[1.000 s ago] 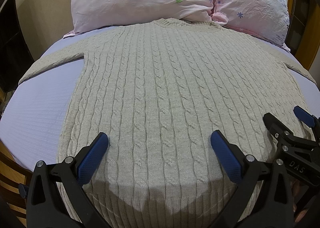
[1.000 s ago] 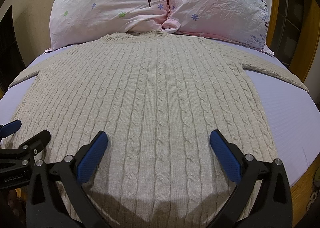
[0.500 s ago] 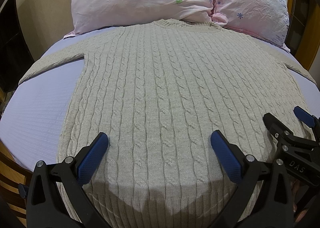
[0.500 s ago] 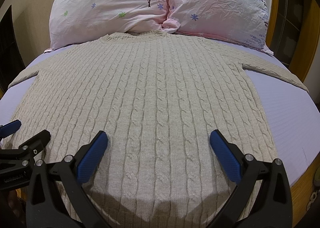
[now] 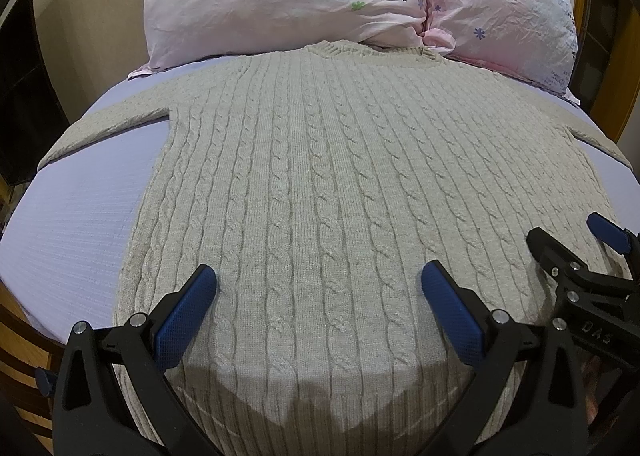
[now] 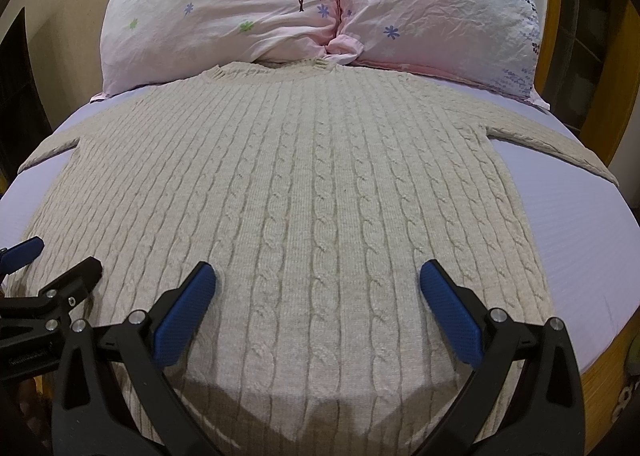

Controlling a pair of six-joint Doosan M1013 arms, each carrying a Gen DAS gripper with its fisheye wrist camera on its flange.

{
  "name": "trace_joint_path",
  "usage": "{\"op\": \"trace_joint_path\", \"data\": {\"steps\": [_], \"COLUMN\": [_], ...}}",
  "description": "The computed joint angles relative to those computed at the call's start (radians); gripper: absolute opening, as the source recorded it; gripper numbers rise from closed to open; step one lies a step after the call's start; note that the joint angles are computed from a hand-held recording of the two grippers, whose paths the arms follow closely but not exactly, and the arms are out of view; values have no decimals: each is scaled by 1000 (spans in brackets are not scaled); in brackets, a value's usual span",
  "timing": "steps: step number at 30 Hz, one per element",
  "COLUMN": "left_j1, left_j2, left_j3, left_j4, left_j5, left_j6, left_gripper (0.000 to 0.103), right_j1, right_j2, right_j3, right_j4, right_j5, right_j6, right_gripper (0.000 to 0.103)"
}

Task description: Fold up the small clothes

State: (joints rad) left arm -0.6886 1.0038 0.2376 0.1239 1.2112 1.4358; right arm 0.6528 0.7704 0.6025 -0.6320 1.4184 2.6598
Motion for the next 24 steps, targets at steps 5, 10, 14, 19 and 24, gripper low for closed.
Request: {"op": "trace_joint_path", "data": {"steps": [5,10,14,19,24], "left_j1": [-1,-1,-1,7,52], "left_j2": [-27,-13,-7,-30,-92], "left_j3": [56,27,15,66,202], "left_j4": [4,3,2,-35,-259], "left_j5": [-41,-25,-22,-69,-290], "left_j6": [-3,1,5,56,193], "left_gripper": [102,102,102,102,102], "right_j1": [6,7,2,-29,-148], "right_j2": [-12,-19,-52,-166,-334], "right_j3": [34,52,109,245,466], "right_j4": [-24,-36,-18,-86,-125], "right_j5": [-27,-50,-119,-169,-175], "right_j6": [18,14,-24,103,511], "right_gripper": [101,101,101,101,101]}}
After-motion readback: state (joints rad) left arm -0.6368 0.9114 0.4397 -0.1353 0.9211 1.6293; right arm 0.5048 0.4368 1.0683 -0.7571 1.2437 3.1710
